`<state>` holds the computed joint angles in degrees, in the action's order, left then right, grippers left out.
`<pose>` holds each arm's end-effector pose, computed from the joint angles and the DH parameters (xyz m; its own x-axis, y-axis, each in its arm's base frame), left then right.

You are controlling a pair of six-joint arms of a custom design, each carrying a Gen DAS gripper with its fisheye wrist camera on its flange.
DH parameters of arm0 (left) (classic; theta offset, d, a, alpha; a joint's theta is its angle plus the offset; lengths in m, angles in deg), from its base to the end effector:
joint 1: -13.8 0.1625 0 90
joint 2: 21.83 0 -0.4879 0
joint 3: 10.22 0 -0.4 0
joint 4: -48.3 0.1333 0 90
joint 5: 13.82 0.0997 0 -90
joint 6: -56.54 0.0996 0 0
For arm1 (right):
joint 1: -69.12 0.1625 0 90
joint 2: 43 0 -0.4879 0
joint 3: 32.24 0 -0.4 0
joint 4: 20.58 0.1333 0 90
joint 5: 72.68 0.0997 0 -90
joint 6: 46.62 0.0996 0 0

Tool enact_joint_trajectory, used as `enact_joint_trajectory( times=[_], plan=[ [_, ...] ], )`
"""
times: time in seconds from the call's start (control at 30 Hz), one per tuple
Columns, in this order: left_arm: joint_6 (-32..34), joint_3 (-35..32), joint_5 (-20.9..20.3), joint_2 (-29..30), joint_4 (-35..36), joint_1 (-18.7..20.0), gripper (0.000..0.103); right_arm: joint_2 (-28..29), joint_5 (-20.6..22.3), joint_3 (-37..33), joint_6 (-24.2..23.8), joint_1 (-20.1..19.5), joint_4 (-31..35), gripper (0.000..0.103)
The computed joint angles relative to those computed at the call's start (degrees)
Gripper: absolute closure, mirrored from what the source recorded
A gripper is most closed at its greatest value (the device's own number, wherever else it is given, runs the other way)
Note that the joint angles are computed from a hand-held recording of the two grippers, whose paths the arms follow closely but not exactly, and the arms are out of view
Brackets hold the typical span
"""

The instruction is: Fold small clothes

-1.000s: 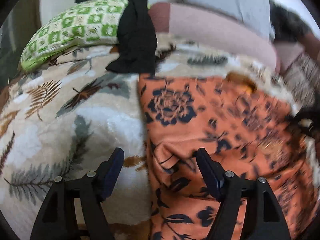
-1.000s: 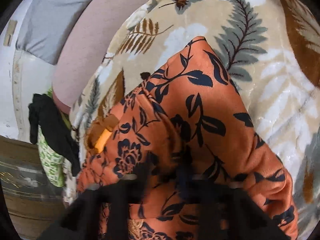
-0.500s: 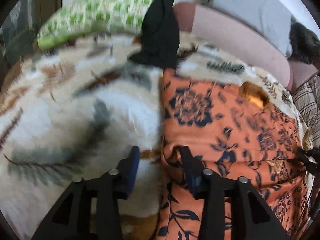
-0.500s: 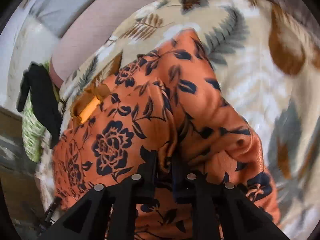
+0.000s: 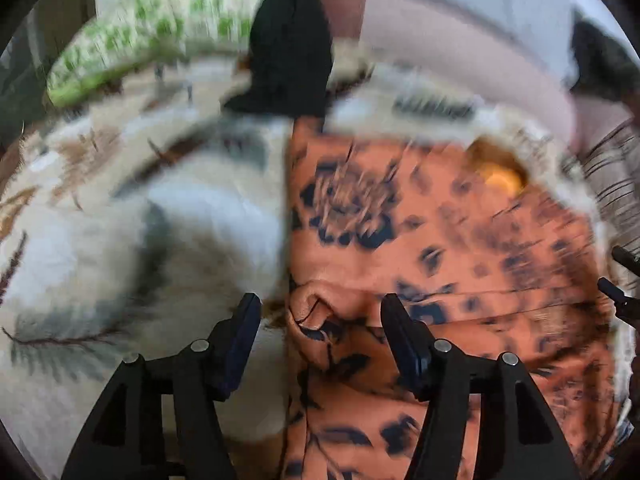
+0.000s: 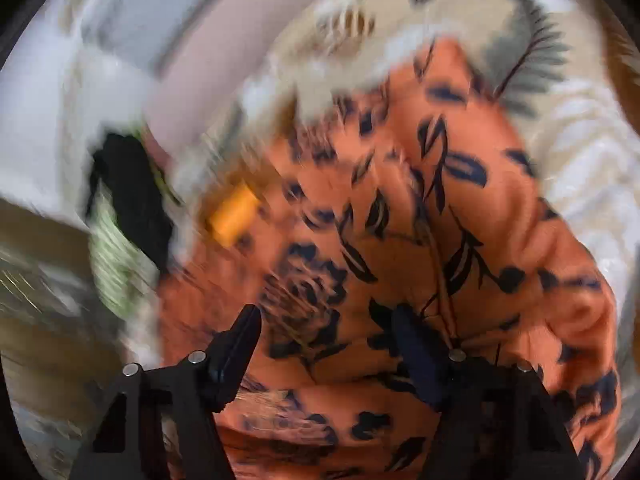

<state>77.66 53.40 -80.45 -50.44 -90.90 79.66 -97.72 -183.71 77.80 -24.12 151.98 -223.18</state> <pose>-0.2002 -0.8692 0.1024 -0.6756 0.5862 -0.4471 0.6860 0.7220 -0.0901 0.0171 -0.6487 0.2655 -0.7953 0.5892 -0.1428 0.4021 0.3365 -0.8515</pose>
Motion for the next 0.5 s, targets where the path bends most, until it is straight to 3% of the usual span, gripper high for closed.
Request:
enact_joint_trajectory(
  times=[0.03, 0.1, 0.23, 0.37, 0.5],
  plan=[
    [0.79, 1.94, -1.45, -1.84, -1.77, 0.05, 0.037, -0.44, -4.67, 1.14, -4.14, 2.4, -3.32, 0.024],
    [0.05, 5.94, -4.42, -5.99, -2.78, 0.55, 0.029, -1.89, -10.09, 3.72, -6.31, 4.87, -5.2, 0.023],
    [-3.84, 14.43, -9.57, -14.36, -1.0, 2.89, 0.027, -6.73, -17.09, 14.11, -0.76, 8.22, -5.41, 0.023],
    [-6.21, 23.28, -11.98, -21.56, 2.08, 5.35, 0.026, -10.48, -22.0, 26.63, 6.4, 11.26, -2.91, 0.023],
    [-8.69, 27.06, -12.36, -24.07, 7.16, 7.2, 0.026, -9.76, -19.04, 35.36, 11.02, 11.63, -7.39, 0.023]
  ],
)
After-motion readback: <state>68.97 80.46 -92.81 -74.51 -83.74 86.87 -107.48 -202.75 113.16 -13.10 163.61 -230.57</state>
